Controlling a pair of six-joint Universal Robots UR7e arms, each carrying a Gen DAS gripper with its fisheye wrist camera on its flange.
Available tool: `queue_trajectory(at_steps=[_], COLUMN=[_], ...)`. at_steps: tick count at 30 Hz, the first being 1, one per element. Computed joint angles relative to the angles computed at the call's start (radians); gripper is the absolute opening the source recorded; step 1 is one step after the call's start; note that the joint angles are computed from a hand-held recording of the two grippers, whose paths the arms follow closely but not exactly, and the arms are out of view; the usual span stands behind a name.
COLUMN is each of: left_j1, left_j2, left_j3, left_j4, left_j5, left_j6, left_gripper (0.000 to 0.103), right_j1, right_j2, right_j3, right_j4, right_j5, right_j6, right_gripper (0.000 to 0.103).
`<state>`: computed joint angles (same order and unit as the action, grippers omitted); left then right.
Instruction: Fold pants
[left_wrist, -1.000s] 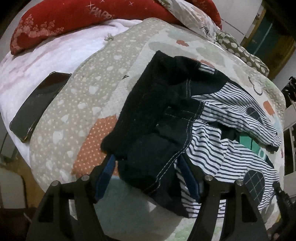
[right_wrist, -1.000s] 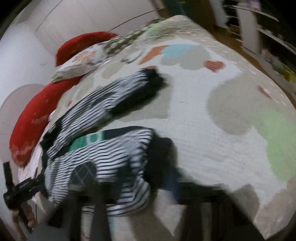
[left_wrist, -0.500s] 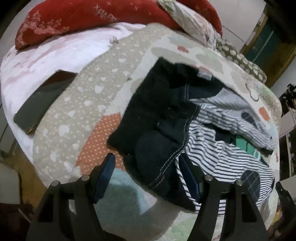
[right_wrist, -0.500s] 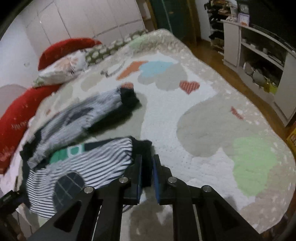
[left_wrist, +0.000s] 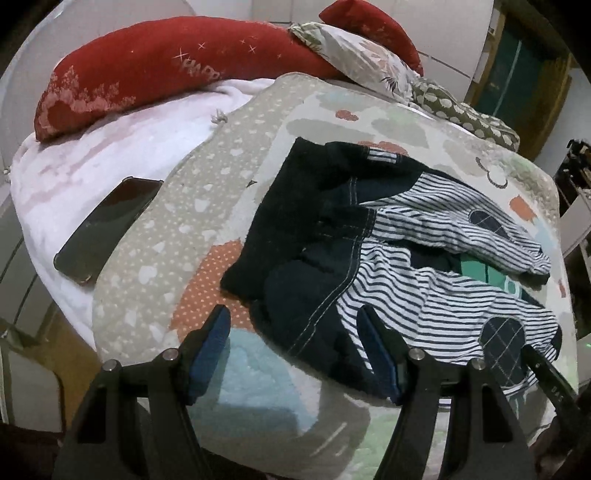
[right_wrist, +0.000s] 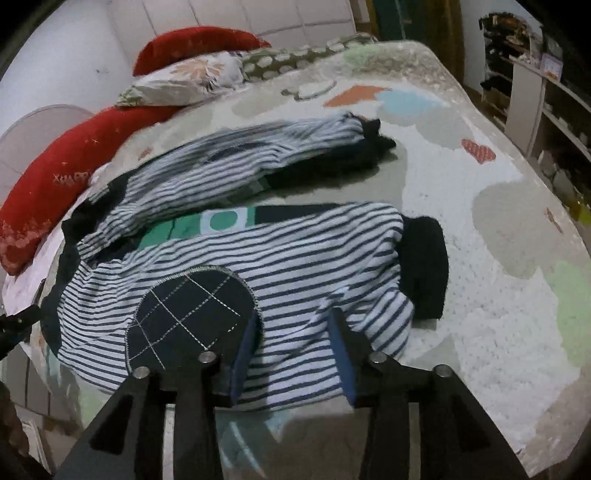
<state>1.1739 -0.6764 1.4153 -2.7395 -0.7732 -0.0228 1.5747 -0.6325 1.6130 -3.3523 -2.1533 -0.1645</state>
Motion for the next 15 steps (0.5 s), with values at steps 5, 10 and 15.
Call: queue_trajectory(at_steps=[5, 10, 15], left_j1=[-0.002, -0.015, -0.025], left_j2=[-0.003, 0.002, 0.003], left_j3=[0.006, 0.017, 0.019], left_j4=[0.005, -0.035, -0.05], left_j5=[0.002, 0.031, 0.046], left_j6=[0.005, 0.041, 0.073], left_gripper=[0.07, 0.07, 0.07], right_j1=[-0.015, 0.018, 0.014], right_j2=[-0.006, 0.037, 0.037], right_j3=[0.007, -0.063, -0.071], right_j4=[0.037, 0.13, 0.156], right_j5=[0.132, 0.007, 0.001], right_j6=[-0.07, -0.147, -0.196], right_gripper=[0.101, 0.102, 0.102])
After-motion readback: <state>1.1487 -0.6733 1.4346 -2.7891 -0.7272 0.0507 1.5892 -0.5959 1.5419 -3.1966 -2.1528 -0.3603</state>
